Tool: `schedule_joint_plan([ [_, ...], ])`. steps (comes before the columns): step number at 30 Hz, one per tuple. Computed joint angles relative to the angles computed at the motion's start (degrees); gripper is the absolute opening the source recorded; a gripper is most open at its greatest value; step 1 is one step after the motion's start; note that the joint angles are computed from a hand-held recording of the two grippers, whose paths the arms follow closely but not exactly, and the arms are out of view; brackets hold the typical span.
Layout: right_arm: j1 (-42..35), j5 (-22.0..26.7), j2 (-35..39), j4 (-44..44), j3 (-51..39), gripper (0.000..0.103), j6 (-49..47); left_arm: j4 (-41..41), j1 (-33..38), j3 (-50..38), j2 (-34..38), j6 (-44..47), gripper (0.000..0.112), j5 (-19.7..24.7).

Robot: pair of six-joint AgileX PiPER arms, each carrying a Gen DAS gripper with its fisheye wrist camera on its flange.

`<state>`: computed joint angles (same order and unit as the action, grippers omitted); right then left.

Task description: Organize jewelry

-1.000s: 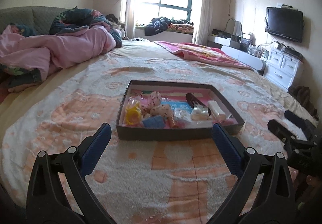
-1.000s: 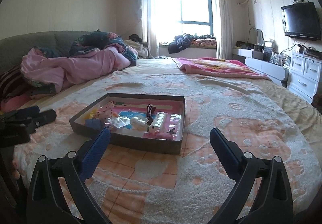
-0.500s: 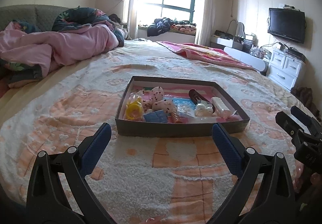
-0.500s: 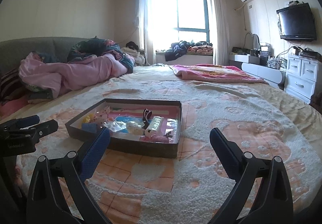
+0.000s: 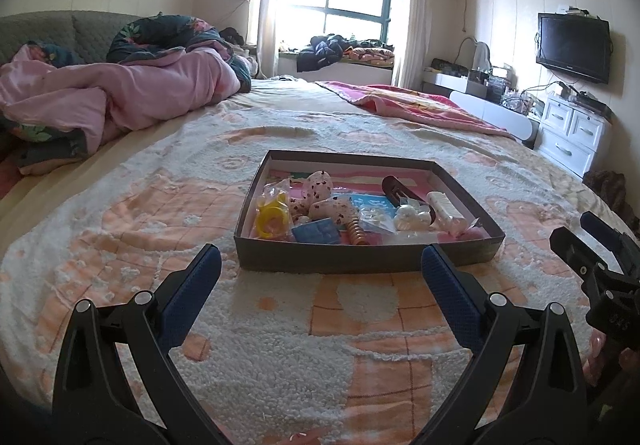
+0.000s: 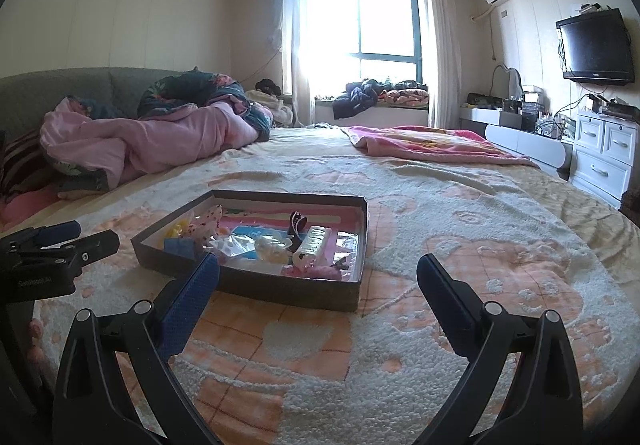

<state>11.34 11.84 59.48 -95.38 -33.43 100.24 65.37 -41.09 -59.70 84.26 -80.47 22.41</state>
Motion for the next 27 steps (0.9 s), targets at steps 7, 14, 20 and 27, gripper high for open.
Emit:
schedule_joint_plan([
  [7,0.2,0.0,0.1,0.9,-0.1,0.096,-0.8,0.3,0.0,0.1,0.0,-0.3,0.092,0.0],
  [14,0.4,0.0,0.5,1.3,-0.2,0.096,-1.0,0.2,0.0,0.1,0.0,-0.2,0.092,0.0],
  [20,0.4,0.0,0.5,0.6,-0.2,0.096,-0.3,0.5,0.1,0.2,0.0,-0.4,0.092,0.0],
  [27,-0.2,-0.6,0.6,0.3,0.0,0.096,0.2,0.5,-0.1,0.1,0.1,-0.5,0.092,0.1],
])
